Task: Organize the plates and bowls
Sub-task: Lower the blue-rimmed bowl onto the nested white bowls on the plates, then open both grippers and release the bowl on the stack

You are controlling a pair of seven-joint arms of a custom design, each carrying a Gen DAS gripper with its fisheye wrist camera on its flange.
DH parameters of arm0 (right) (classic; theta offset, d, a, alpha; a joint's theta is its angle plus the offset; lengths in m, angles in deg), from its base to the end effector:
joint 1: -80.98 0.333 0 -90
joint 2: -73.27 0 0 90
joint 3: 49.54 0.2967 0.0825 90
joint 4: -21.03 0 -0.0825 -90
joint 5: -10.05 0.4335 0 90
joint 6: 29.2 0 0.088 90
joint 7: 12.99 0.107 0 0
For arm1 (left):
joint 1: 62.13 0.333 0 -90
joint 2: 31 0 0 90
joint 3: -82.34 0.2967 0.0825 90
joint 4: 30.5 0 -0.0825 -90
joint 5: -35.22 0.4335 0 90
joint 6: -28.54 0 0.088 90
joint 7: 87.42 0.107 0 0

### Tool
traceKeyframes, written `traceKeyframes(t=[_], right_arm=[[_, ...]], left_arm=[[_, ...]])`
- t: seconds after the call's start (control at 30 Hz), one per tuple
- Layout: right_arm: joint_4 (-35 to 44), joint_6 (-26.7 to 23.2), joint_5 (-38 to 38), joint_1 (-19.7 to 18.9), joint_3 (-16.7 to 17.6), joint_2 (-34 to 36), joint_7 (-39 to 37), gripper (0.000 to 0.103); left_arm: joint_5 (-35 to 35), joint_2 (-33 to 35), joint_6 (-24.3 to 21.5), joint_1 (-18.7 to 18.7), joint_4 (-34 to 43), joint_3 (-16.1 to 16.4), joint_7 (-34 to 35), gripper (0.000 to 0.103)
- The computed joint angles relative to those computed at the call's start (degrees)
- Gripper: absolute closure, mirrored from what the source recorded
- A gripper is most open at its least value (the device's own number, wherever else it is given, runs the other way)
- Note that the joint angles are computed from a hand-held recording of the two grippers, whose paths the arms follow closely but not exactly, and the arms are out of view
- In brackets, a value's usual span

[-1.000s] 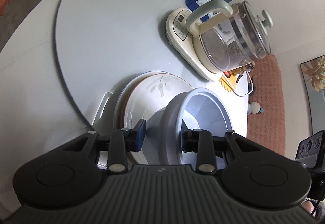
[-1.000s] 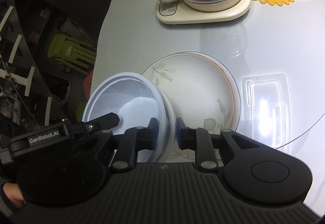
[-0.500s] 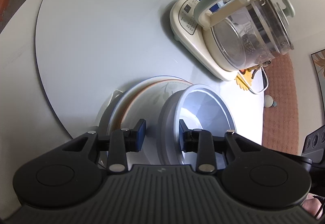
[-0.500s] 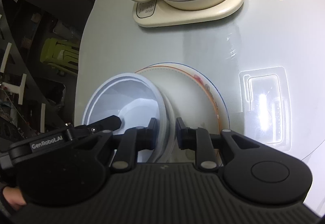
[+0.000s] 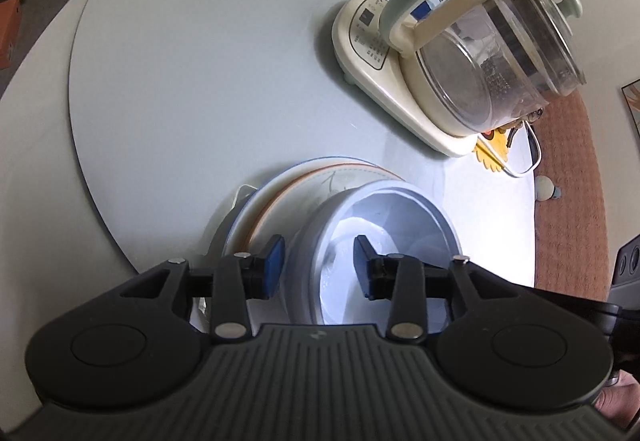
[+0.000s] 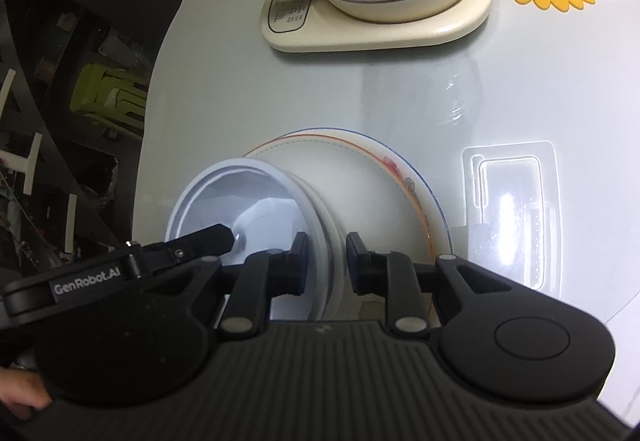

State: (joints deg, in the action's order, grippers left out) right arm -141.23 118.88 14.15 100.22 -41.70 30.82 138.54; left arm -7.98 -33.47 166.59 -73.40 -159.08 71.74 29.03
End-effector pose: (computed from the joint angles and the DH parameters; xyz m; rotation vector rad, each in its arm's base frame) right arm 0.3657 0.1772 0.4090 -1.1602 2.3845 -0.0718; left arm 0.5345 -0.2192 0.3585 1.6439 -2.2836 0.7755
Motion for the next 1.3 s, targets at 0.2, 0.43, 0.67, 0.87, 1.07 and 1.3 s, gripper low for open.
traceKeyframes(t=[0.2, 0.43, 0.67, 0.87, 1.07, 1.3], right_arm=[[1.2, -4.5, -3.2, -1.2, 2.7, -2.7, 2.5, 0.077], [2.3, -8.4, -6.8, -0.5, 5.7, -7.0, 6.8, 0.071], [4.5, -12.6, -11.0, 0.8, 9.4, -10.8, 11.5, 0.071], [6.6, -16.7, -14.4, 2.4, 12.4, -13.3, 15.5, 0.071], [9.2, -21.1, -17.8, 3.9, 15.4, -14.9, 19.5, 0.071], [12.8, -25.8, -20.9, 5.9, 18.7, -14.5, 23.6, 0.070]], left_arm=[[-0.7, -4.2, -0.2, 0.0, -1.9, 1.0, 2.2, 0.054], [-2.4, -12.6, -0.9, -0.8, -6.3, 3.8, 4.8, 0.053], [-2.2, -24.2, -2.0, -2.0, -12.8, 7.8, 7.5, 0.053], [-1.1, -33.6, -2.2, -2.7, -17.7, 10.8, 8.9, 0.053], [1.2, -42.3, -3.4, -2.8, -21.6, 13.5, 9.7, 0.048], [4.0, -50.5, -5.7, -2.0, -24.9, 16.5, 11.0, 0.042]])
